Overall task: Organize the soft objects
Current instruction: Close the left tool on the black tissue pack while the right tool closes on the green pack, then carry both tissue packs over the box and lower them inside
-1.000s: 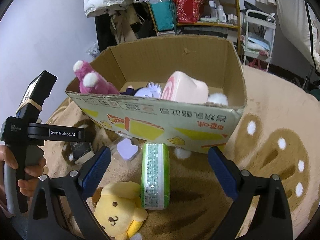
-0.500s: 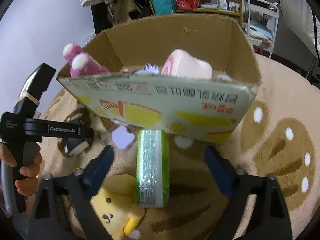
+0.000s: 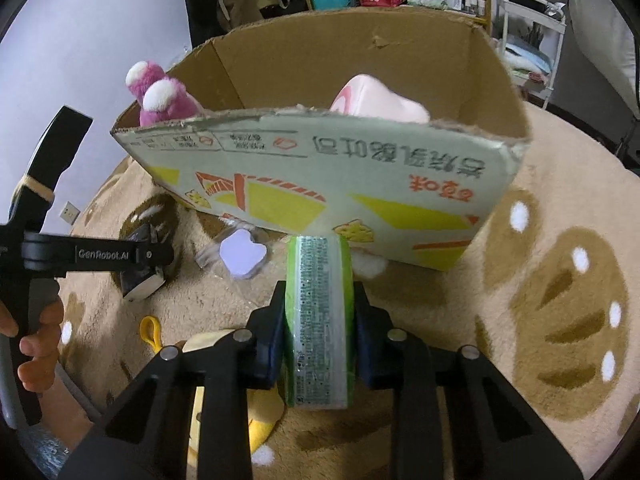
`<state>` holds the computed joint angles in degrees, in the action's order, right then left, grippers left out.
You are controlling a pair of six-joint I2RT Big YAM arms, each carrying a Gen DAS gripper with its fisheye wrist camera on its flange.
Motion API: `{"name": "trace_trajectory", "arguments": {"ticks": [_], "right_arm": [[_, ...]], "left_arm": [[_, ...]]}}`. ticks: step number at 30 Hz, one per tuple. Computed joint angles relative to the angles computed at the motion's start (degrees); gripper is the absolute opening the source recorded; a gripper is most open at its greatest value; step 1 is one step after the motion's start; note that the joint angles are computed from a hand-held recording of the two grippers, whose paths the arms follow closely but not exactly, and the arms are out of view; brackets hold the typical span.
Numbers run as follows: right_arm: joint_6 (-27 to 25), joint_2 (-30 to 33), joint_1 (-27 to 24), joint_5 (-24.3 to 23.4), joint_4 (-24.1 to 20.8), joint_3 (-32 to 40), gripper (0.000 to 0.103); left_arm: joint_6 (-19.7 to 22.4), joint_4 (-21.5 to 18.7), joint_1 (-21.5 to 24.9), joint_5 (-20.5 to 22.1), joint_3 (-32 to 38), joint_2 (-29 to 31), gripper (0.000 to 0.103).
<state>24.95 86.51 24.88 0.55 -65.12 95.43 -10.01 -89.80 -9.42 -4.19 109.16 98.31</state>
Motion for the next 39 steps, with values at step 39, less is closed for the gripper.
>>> {"name": "trace_trajectory", "arguments": {"ticks": [39], "right_arm": [[-4.6, -8.43, -0.98, 7.35, 14.45, -0.44, 0.031]], "left_arm": [[12.32, 38.29, -5.84, -1.22, -7.46, -18.61, 0.063]]}}
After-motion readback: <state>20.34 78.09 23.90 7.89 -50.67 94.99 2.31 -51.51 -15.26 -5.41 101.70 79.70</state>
